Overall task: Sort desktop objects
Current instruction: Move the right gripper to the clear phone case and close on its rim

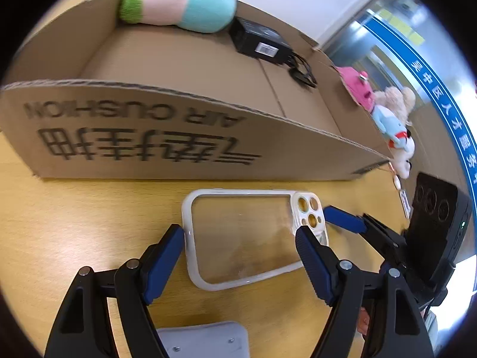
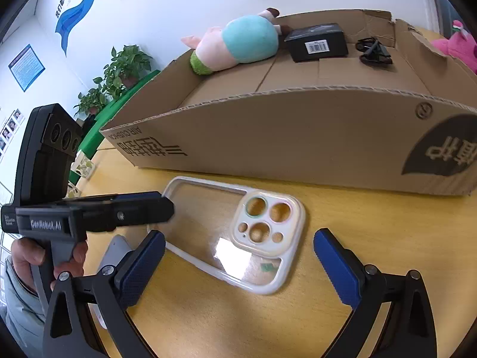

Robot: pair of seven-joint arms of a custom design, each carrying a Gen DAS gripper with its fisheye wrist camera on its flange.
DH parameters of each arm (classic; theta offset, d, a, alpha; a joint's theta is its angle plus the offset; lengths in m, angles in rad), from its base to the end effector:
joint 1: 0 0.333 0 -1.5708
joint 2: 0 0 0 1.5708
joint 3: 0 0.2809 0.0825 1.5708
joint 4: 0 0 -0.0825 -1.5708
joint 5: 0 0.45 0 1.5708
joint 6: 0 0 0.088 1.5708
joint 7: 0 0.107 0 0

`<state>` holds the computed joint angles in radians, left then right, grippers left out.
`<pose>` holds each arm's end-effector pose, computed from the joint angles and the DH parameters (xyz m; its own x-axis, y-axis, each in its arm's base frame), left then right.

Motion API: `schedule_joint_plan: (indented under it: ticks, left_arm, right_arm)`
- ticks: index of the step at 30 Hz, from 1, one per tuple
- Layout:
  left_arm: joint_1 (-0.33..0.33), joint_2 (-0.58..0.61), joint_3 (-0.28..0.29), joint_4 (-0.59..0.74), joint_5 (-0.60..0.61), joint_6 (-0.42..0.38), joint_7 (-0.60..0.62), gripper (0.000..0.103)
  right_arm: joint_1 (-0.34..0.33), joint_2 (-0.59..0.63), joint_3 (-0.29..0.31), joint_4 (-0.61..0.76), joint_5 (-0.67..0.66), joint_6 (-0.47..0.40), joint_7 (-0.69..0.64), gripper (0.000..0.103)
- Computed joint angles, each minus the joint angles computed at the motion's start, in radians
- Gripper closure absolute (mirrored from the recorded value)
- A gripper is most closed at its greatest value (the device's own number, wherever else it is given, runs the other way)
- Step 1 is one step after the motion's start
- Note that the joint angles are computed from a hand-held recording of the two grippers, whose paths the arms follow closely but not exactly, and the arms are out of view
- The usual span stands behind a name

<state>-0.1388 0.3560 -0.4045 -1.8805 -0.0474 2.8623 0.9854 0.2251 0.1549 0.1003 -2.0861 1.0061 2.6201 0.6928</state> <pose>0.6213 -0.3522 0.3379 0.0284 -0.8801 0.4739 -0.8842 -0.2433 -0.3988 0.6160 0.1869 0.3079 0.4641 -0.7929 -0.3949 -0.8137 -0.2055 -0.5437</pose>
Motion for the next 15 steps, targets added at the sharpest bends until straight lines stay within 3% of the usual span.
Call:
schedule_joint_plan:
  ticks: [4, 7, 10, 12, 15]
  left_arm:
    - [-0.032, -0.026, 0.031, -0.022, 0.052, 0.044, -0.063, 0.027]
    - [-0.023, -0.052, 0.012, -0.054, 0.058, 0.118, -0.073, 0.027]
    - [-0.018, -0.065, -0.009, -0.072, 0.078, 0.189, -0.071, 0.027]
    - [0.041, -0.064, -0.086, -0.084, 0.046, 0.223, -0.032, 0.027]
    - [0.078, -0.056, -0.143, -0.089, 0.047, 0.239, -0.020, 0.027]
  right_arm:
    - [0.009, -0.010, 0.002, -0.006, -0.030, 0.023, -0.002, 0.002]
    - [-0.012, -0.037, 0.001, -0.020, 0.082, -0.008, -0.071, 0.002]
    - [-0.012, -0.089, -0.007, -0.063, 0.155, 0.016, -0.120, 0.004]
    - [-0.012, -0.142, -0.018, -0.109, 0.258, 0.009, -0.197, 0.004]
    - [0.011, -0.232, -0.035, -0.199, 0.353, 0.063, -0.315, 0.004]
